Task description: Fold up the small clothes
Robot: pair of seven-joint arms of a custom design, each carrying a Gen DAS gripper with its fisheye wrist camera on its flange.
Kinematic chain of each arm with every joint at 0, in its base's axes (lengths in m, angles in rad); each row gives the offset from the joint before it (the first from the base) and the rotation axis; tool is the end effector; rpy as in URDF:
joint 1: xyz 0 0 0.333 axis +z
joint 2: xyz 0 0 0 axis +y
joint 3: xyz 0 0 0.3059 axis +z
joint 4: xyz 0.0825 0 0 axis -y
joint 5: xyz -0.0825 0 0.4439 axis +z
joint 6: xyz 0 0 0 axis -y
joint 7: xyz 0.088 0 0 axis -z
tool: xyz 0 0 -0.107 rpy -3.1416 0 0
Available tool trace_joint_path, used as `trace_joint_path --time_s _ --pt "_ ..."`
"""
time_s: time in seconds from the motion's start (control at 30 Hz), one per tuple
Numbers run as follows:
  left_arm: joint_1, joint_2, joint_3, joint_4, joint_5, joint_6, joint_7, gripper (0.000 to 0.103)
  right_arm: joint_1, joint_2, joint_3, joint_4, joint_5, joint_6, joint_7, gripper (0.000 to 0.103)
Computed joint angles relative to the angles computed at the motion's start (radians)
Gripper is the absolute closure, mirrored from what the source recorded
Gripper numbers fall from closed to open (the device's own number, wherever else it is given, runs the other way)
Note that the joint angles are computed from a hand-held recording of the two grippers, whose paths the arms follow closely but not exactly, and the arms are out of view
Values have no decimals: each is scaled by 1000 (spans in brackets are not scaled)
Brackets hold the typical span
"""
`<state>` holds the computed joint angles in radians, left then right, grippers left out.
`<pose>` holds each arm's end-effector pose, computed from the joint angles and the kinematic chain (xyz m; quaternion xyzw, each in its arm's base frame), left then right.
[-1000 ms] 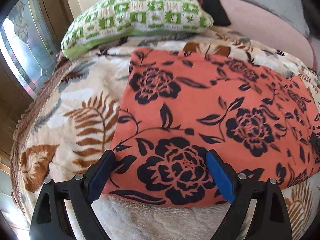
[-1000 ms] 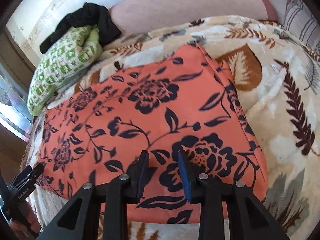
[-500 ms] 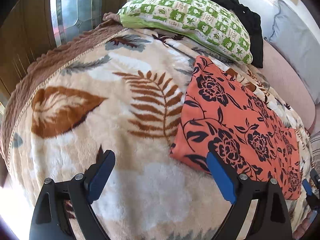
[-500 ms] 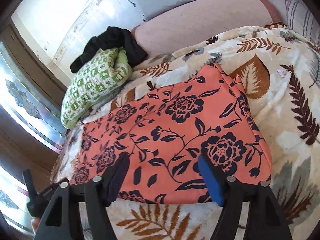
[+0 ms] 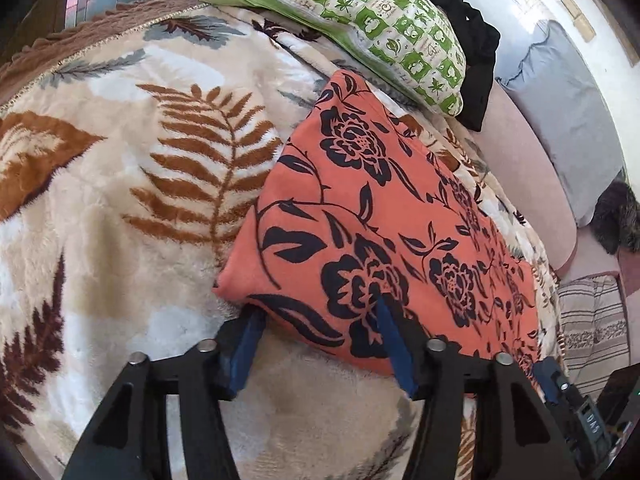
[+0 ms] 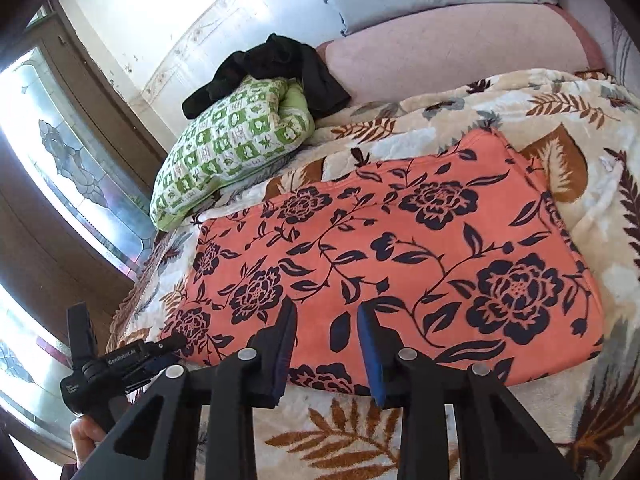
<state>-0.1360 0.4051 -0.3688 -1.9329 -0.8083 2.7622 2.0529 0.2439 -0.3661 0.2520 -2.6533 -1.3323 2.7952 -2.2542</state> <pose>0.6232 -0.2970 0.2754 0.5861 -0.7359 0.3308 0.0738 0.3891 0.2535 0.3325 -0.3582 0.8356 -0.1870 0.3722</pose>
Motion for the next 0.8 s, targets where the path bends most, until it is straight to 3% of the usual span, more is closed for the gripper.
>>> trace_joint_path --time_s 0.07,0.13,0.2,0.23,0.27,0.3,0.37,0.43,0.5,0.6,0.63,0.7,0.8 --pt "19 16 -26 17 -63 7 26 22 -11 70 -5 49 -36 27 6 70" --pt "8 37 -30 33 -80 47 26 22 -8 158 -28 102 -56 63 -3 70" --pt "10 61 -46 53 -103 85 39 27 18 266 -83 149 84 123 -172 69" --pt "12 72 -55 62 -112 100 49 35 23 281 -80 161 97 94 -191 69" --pt "6 83 -53 73 -100 101 42 57 33 276 -81 165 78 72 -178 69" --pt "-1 94 -47 84 -80 89 27 66 44 273 -91 162 128 75 -232 68" --pt "0 103 -60 87 -82 121 29 66 47 264 -99 151 131 95 -237 68" --pt "-5 105 -65 87 -69 143 20 64 32 259 -101 144 35 129 -142 68" --pt "28 120 -103 96 -102 138 38 44 18 254 -107 138 -66 166 -37 68" --pt "35 129 -126 99 -125 174 76 42 18 255 -113 142 -144 189 43 68" --pt "29 131 -123 100 -117 188 77 45 18 257 -117 145 -163 194 61 68" --pt "13 133 -112 100 -91 220 65 71 22 253 -123 144 -192 201 88 68" --pt "75 149 -181 106 -130 235 123 76 28 220 -126 124 -203 197 86 69"
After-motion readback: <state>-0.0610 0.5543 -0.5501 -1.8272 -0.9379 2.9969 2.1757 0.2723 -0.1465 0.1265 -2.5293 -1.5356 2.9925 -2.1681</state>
